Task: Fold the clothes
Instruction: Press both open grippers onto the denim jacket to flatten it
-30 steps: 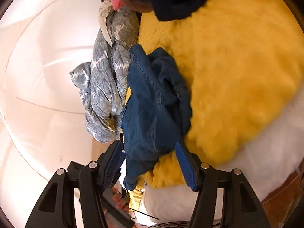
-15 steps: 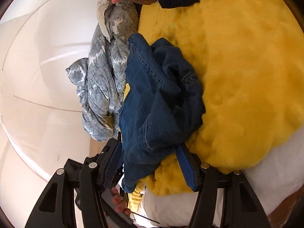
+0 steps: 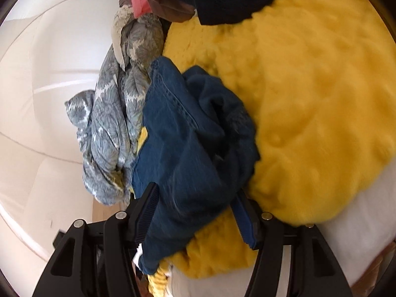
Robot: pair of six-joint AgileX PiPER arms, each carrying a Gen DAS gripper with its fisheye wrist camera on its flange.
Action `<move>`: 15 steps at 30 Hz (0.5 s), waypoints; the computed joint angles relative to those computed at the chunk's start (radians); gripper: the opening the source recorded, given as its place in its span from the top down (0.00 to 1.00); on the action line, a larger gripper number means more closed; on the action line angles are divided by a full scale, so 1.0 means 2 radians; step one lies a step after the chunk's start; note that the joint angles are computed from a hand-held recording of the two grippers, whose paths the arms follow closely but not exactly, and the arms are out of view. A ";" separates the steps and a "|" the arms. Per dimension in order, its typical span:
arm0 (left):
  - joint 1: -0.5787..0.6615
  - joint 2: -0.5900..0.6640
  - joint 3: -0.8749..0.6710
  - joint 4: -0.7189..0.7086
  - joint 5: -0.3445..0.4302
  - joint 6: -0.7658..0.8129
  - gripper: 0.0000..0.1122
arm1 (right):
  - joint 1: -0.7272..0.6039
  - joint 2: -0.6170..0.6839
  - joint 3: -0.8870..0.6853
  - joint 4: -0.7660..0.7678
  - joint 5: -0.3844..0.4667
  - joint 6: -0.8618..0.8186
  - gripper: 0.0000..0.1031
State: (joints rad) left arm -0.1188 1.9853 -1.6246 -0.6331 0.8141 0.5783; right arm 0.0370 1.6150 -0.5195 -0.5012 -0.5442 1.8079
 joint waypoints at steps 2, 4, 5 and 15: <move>0.000 0.000 -0.001 0.001 0.001 -0.001 0.35 | 0.003 0.010 -0.014 0.012 0.003 -0.006 0.38; 0.001 -0.001 -0.001 0.002 0.001 -0.003 0.35 | 0.007 0.017 -0.023 0.030 0.003 -0.018 0.38; 0.001 -0.001 -0.001 0.005 -0.001 -0.008 0.35 | 0.008 0.018 -0.027 0.036 0.005 -0.020 0.38; -0.009 -0.005 0.011 0.046 -0.027 -0.022 0.35 | 0.056 0.021 -0.043 0.200 0.076 -0.104 0.38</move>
State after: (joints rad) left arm -0.1363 1.9743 -1.6024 -0.5414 0.7596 0.5347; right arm 0.1491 1.6576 -0.6057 -0.1015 -0.3922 1.5998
